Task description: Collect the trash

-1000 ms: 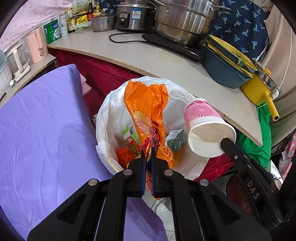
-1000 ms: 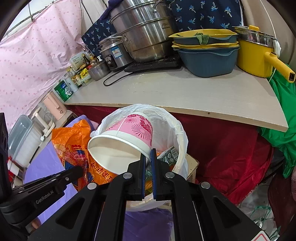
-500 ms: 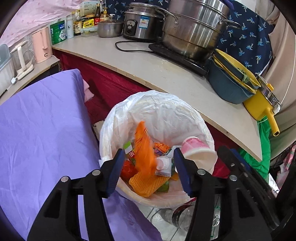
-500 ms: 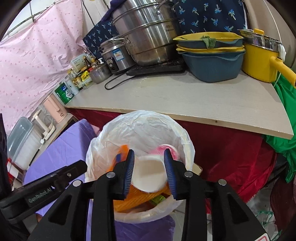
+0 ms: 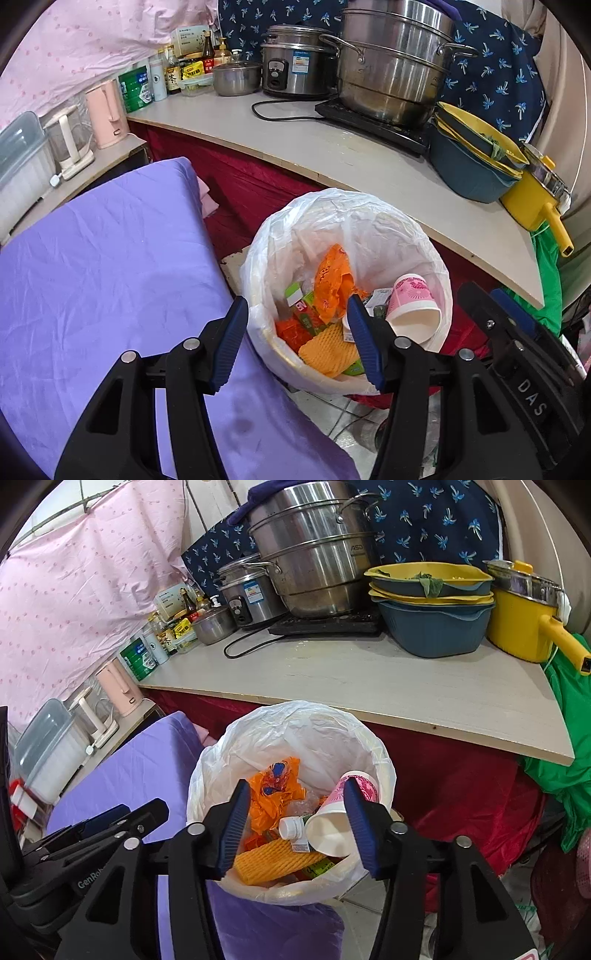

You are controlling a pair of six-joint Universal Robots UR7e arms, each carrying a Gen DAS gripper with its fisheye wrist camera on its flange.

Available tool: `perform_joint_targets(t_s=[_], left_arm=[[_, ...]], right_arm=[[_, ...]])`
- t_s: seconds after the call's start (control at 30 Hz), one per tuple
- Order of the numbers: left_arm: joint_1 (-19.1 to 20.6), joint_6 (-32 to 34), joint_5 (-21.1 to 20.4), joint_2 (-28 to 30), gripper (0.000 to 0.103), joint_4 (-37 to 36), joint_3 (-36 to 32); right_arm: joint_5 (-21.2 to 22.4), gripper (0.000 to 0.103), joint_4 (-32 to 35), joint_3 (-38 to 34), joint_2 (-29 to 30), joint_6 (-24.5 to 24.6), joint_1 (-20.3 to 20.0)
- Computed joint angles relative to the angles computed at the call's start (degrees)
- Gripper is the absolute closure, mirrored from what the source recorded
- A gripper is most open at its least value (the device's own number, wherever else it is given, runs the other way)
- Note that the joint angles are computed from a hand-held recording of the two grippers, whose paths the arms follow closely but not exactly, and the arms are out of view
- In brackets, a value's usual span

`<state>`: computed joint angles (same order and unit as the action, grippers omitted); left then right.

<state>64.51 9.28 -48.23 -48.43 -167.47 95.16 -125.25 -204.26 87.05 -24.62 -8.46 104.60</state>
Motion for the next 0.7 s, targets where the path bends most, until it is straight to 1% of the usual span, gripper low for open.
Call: perform_joint_targets(t_s=[0.1,0.2,0.3,0.4,0.47,0.53,0.7], left_arm=[[-0.43,-0.33,1.11,-1.07,0.050,-0.43,1.66],[-0.97,-1.10,2.92,-2.26,0.042,-1.18,3.75],[-1.55,-1.10,4.63,-3.25,0.041,-2.35,5.82],[-2.04,-1.70,5.82,-4.59,0.038,-2.64,7.99],[-2.43,-2.14,7.03,-5.43,0.034,-3.54,9.68],[-2.81,-2.41,8.24,-6.12,0.033,-4.14,11.23],[-3.25,-4.62,9.12,-8.28,0.028,-3.10,14.36]], right_arm=[[-0.48,0.043,-0.09,1.05,-0.49,0.06,0.69],[-1.01,0.039,-0.05,2.38,-1.02,-0.10,1.37],[-2.45,0.036,-0.53,3.63,-1.19,-0.71,2.37],[-4.92,0.032,-1.15,4.81,-1.13,-1.44,3.59],[-5.17,0.030,-1.00,5.85,-1.57,-1.47,3.89],[-5.76,0.029,-1.07,7.14,-2.06,-1.19,4.29],[-7.76,0.023,-0.98,10.12,-2.89,-1.23,5.40]])
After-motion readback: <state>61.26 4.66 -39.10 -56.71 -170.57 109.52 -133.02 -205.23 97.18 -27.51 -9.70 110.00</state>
